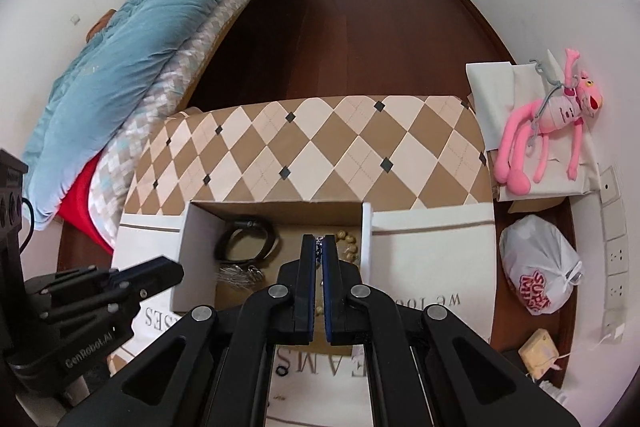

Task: Organize jewelry
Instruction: 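Carry both silver chains into the white box and open both tools, then lift both tools up and away from the box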

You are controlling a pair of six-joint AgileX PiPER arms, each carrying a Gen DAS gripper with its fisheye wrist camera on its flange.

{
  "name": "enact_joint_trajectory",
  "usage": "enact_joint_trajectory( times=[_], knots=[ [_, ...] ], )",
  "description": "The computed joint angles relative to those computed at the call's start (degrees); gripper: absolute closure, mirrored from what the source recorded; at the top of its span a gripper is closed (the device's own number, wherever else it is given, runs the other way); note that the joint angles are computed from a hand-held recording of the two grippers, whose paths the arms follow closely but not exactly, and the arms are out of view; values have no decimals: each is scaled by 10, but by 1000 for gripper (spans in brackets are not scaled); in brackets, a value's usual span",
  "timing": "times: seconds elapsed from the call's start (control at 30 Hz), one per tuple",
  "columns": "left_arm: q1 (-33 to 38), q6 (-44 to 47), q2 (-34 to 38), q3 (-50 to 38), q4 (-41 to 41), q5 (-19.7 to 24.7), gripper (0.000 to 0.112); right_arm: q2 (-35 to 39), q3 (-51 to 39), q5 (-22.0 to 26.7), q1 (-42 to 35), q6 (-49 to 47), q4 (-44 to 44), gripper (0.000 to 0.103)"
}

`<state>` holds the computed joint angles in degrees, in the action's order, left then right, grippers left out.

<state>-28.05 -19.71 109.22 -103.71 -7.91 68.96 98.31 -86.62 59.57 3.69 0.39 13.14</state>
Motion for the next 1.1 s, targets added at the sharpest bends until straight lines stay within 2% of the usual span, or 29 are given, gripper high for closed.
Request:
enact_joint_trajectory(
  times=[0.03,0.07,0.1,0.17,0.27,0.3,0.33,0.4,0.43,0.47,0.53,0.7,0.77,0.8,0.93,1.1],
  knots=[
    [-1,-6,-1,3,11,-5,95,9,-12,5,0,-1,0,100],
    [-1,-11,0,0,23,-4,79,17,-22,10,2,0,-1,100],
    [-6,-23,0,0,48,-3,52,22,-31,15,3,-1,0,100],
    [-9,-35,-3,6,74,-9,27,36,-53,26,5,0,9,100],
    [-6,-46,-1,8,105,-5,24,62,-89,46,14,2,12,100],
    [-6,-53,0,9,119,-2,14,75,-104,56,19,11,4,99],
    [-4,-55,1,10,127,-3,11,84,-114,65,23,16,0,99],
    [-3,-64,-6,26,143,-13,10,97,-124,75,28,29,-11,96],
    [-3,-69,-13,37,151,-20,10,96,-118,72,28,29,-10,84],
    [-4,-73,-17,45,156,-26,10,91,-110,67,29,32,-13,60],
    [-2,-80,-25,62,163,-37,10,79,-88,57,23,26,-6,30],
    [-16,-119,-50,112,201,-71,10,20,-15,14,44,74,-99,26],
    [-25,-139,-66,143,214,-89,10,-5,20,-2,61,108,-155,3],
    [-30,-147,-70,154,219,-93,10,-18,42,-10,69,124,-182,1],
    [-49,-167,-83,188,229,-105,10,-51,107,-33,93,165,-238,1],
    [-65,-189,-92,205,237,-106,10,-69,154,-53,105,183,-254,1]
  ],
)
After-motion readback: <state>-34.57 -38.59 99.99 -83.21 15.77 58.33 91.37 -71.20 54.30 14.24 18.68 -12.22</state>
